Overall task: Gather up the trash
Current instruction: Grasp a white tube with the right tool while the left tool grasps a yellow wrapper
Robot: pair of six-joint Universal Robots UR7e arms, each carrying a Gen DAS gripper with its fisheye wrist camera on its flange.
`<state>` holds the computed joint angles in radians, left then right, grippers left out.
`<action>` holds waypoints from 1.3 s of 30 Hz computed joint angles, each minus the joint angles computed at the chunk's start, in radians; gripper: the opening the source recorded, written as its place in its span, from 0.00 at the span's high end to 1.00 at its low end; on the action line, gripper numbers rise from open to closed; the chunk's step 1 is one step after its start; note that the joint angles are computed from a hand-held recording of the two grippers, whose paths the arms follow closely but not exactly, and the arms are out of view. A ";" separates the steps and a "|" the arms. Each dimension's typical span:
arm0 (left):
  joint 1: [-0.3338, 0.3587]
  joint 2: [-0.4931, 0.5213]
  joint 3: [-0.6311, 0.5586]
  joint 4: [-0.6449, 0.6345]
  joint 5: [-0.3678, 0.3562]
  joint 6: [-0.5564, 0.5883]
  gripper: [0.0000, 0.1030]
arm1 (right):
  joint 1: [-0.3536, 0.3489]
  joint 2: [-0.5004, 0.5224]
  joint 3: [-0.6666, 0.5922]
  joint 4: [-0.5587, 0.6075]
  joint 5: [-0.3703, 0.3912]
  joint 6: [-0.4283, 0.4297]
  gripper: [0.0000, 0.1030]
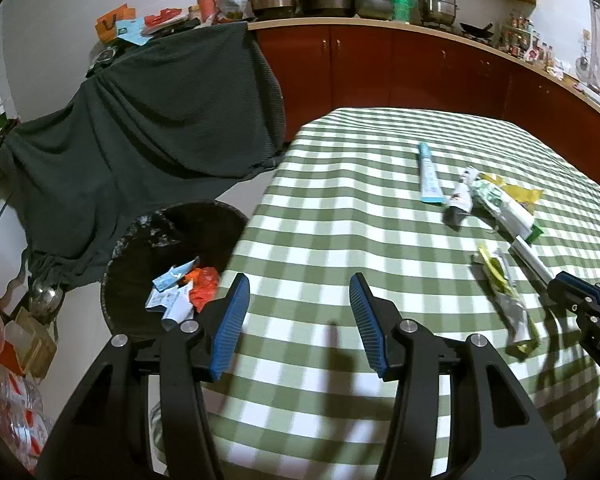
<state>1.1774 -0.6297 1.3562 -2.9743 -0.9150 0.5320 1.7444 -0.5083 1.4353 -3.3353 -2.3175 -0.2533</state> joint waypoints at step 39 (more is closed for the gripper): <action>-0.110 0.046 0.092 0.023 -0.017 -0.048 0.41 | -0.064 -0.128 0.205 -0.219 0.035 0.025 0.93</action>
